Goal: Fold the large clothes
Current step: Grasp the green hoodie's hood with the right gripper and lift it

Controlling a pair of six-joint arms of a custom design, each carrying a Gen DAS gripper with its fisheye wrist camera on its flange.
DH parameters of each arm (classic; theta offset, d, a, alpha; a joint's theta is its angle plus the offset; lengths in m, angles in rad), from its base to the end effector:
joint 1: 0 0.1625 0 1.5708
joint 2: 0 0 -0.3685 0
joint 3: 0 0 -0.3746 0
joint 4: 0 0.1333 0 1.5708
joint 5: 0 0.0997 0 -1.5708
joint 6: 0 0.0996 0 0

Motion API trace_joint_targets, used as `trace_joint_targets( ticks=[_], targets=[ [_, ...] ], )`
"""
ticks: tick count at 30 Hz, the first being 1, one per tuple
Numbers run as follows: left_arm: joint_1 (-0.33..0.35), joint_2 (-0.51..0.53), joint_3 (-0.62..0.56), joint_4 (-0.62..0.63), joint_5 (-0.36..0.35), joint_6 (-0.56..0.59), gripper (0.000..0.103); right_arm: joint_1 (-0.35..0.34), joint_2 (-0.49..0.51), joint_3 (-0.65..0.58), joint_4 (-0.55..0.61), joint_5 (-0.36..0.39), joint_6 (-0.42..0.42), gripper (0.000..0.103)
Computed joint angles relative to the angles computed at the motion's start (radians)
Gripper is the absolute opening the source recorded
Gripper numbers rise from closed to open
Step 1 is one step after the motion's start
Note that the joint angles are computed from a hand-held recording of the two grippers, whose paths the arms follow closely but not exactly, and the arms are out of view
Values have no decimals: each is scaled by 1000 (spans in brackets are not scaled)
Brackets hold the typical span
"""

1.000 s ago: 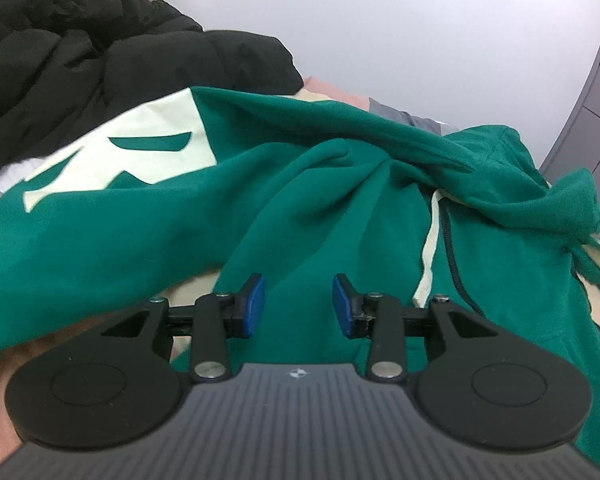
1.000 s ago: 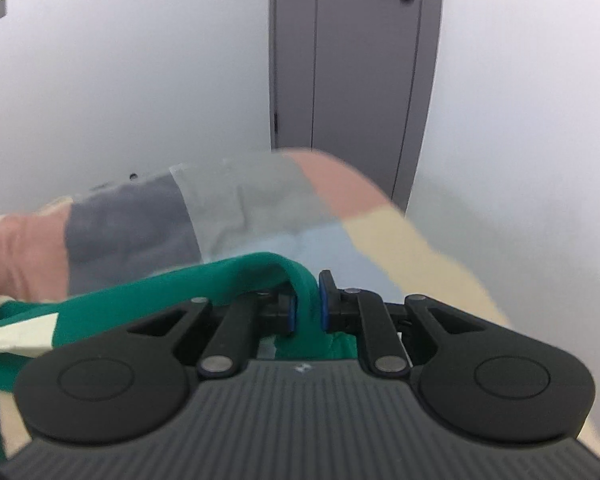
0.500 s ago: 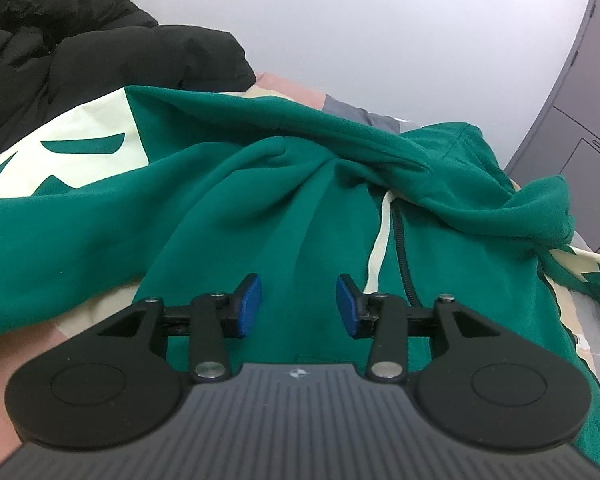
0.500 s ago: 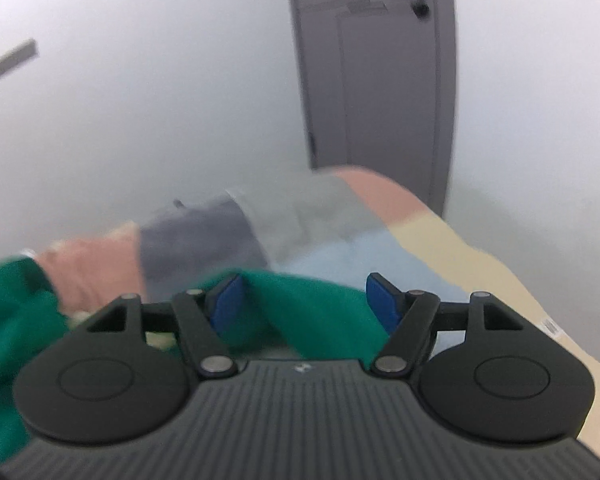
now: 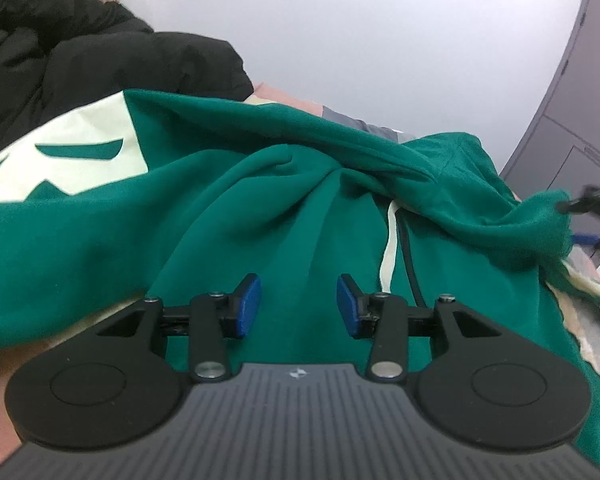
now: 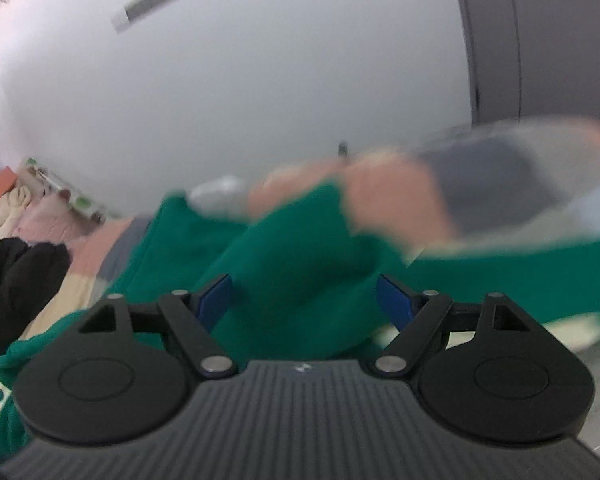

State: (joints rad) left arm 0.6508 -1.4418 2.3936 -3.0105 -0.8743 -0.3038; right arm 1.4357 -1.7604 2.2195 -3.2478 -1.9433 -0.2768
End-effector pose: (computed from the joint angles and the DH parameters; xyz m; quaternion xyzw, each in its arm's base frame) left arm -0.1897 -0.3923 0.2021 0.1981 0.8942 -0.3761 0.1406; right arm 0.0439 -0.3974 0.4199 -0.0486 -0.8115 0.5192 0.2636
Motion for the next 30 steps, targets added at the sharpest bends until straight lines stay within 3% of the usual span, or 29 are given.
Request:
trace_joint_targets(
  ticks=[3, 4, 6, 8, 10, 13, 18, 20, 25, 28, 30],
  targets=[
    [7, 3, 3, -27, -7, 19, 48, -4, 114, -38, -40, 5, 44, 83],
    [7, 5, 4, -35, -4, 22, 48, 19, 160, -61, -67, -33, 41, 82],
    [8, 6, 5, -49, -3, 21, 48, 79, 226, -99, -115, -128, 7, 59],
    [15, 4, 5, -64, -18, 23, 48, 127, 276, -163, -100, -181, -26, 19],
    [22, 10, 2, -79, -21, 39, 48, 195, 345, -264, -60, -250, -66, 18],
    [41, 16, -6, -89, -29, 34, 48, 295, 469, -418, -80, -337, -196, 17],
    [75, 33, -17, -169, -44, 69, 48, 428, 729, -785, -90, -356, -367, 17],
    [99, 45, -24, -216, -71, 83, 48, 463, 840, -946, -87, -331, -434, 17],
    [147, 73, -30, -299, -143, 82, 48, 485, 1116, -1323, -52, -215, -519, 17],
    [169, 95, -34, -339, -176, 95, 48, 470, 1315, -1590, 1, -212, -564, 17],
    [184, 108, -37, -358, -188, 86, 48, 458, 1385, -1672, 20, -209, -576, 17]
  ],
)
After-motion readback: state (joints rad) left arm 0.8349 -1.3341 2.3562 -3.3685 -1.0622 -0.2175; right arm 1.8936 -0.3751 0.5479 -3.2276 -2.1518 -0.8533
